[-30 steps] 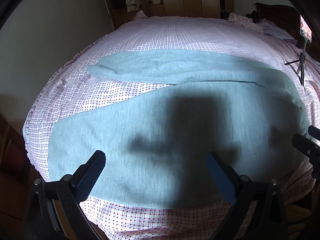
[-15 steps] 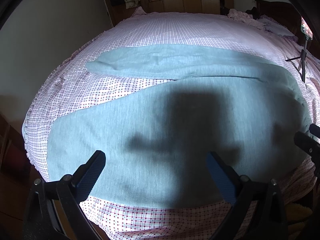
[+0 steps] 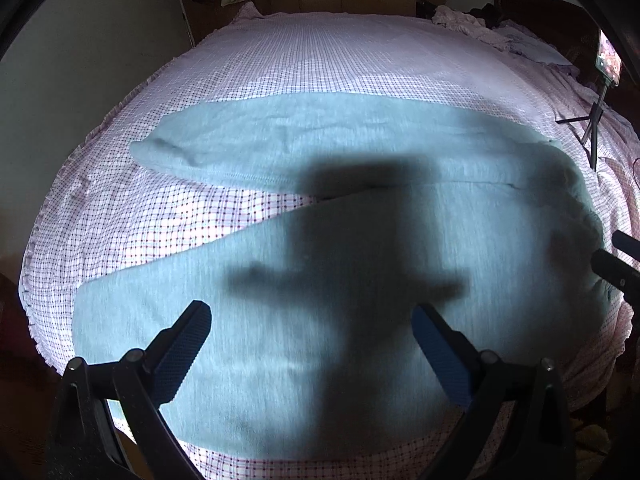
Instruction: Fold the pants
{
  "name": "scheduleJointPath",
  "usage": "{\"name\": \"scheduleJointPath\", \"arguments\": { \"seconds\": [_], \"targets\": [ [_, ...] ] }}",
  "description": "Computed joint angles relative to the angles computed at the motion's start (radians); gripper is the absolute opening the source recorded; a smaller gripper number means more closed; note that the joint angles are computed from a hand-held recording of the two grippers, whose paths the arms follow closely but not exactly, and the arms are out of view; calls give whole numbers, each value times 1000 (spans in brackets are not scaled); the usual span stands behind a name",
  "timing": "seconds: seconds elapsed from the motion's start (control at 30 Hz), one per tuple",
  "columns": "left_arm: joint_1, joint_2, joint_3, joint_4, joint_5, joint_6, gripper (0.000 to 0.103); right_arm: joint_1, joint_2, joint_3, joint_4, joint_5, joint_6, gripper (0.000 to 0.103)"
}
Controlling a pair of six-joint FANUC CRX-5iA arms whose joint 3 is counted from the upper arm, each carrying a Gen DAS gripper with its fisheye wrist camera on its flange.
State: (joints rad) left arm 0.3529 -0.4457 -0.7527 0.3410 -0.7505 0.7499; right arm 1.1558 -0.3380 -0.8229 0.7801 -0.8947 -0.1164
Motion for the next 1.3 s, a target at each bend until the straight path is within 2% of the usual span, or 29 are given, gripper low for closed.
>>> {"name": "scheduleJointPath", "arguments": {
  "seconds": [0.17,0.27,0.4,0.67,0.77,1.07,1.17,1.3],
  "targets": [
    [-64,119,120,-75,26,74,103,-106,3,65,-96,44,190,99],
    [-107,217,223,-136,10,137,103,-173,28,116,-139,48,297,99],
    [-146,339,344,-147,-25,184,103,-264,72,182,-177,59,401,99],
    [-228,543,569,-226,-64,299,103,-421,223,318,-245,104,602,99],
    [-252,607,640,-249,-75,320,103,-464,282,365,-278,117,669,99],
    [-293,802,852,-305,-172,362,103,-552,421,461,-327,138,793,99],
    [-304,842,886,-307,-168,329,103,-578,462,497,-372,139,860,99],
    [-308,885,920,-294,-166,279,103,-619,519,557,-501,133,981,99]
  ]
}}
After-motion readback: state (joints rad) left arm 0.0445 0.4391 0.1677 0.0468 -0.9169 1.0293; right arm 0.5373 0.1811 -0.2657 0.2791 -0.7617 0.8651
